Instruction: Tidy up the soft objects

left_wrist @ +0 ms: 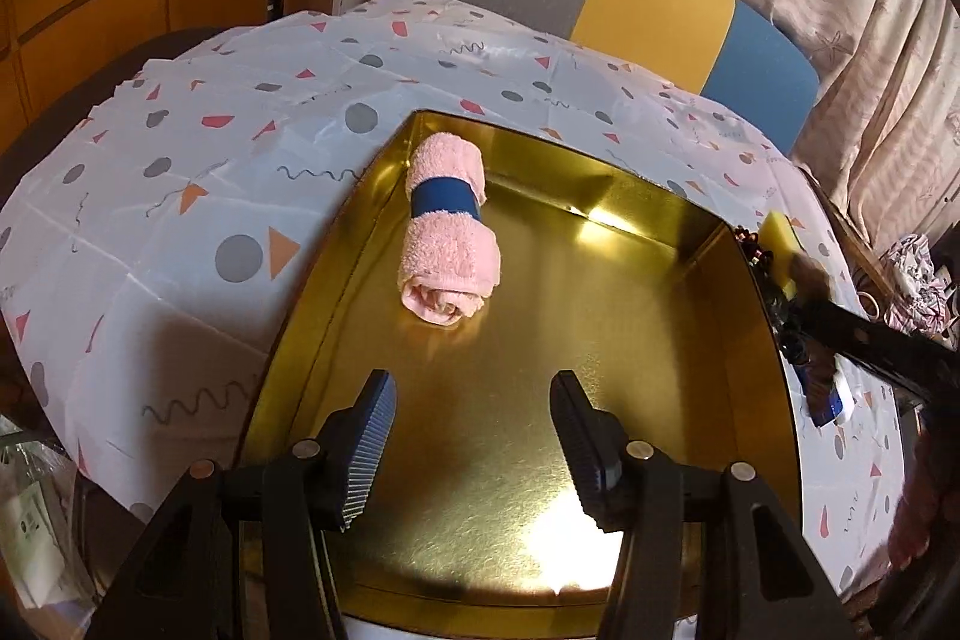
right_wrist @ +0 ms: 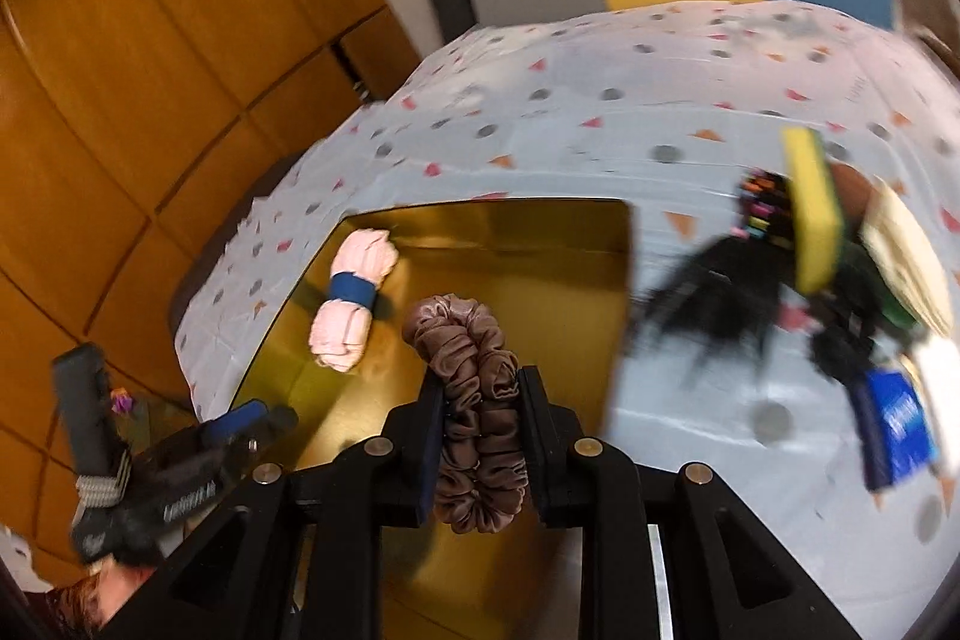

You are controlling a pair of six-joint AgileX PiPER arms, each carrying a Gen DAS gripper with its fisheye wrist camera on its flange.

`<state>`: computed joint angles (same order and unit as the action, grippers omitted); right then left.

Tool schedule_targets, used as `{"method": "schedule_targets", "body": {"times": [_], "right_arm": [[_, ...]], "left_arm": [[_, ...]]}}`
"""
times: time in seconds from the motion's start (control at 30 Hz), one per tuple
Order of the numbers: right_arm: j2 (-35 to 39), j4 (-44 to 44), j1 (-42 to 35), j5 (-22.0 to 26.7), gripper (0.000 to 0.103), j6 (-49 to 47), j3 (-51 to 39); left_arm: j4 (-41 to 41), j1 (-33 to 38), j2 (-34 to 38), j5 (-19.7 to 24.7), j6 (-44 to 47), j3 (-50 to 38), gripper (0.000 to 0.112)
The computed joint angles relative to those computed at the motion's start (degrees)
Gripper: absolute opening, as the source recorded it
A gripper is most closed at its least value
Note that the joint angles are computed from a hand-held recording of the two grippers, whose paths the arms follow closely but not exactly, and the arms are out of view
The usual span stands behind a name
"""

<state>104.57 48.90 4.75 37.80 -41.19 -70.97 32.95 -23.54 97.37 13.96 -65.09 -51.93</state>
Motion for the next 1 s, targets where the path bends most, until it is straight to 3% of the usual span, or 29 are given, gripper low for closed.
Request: {"method": "schedule_targets", "body": {"times": [0.27, 0.47, 0.63, 0.7, 0.83, 1.0], "right_arm": [[12.47, -12.06, 8.83, 2.62, 0.025, 18.27, -18.01], [23.81, -19.51, 12.04, 7.79, 0.025, 32.82, -34.43], [29.57, -24.27, 13.92, 9.26, 0.026, 40.46, -43.47], [31.13, -26.21, 14.62, 9.32, 0.034, 42.81, -46.05], [33.46, -27.35, 14.98, 9.7, 0.067, 45.75, -49.53], [31.07, -24.83, 14.4, 7.66, 0.068, 43.57, -45.26]], "left_arm": [[-3.23, 1.29, -0.74, -0.65, 2.86, 0.76, 0.054], [-10.36, 2.59, -0.77, -1.44, 9.88, 0.84, 0.054], [-15.74, 3.67, -0.95, -2.1, 14.47, 1.34, 0.054], [-15.6, 3.94, -1.06, -2.15, 14.13, 1.4, 0.054], [-17.56, 4.64, -1.29, -2.61, 15.87, 1.75, 0.054], [-16.82, 4.72, -1.44, -2.93, 15.07, 2.0, 0.054]]}}
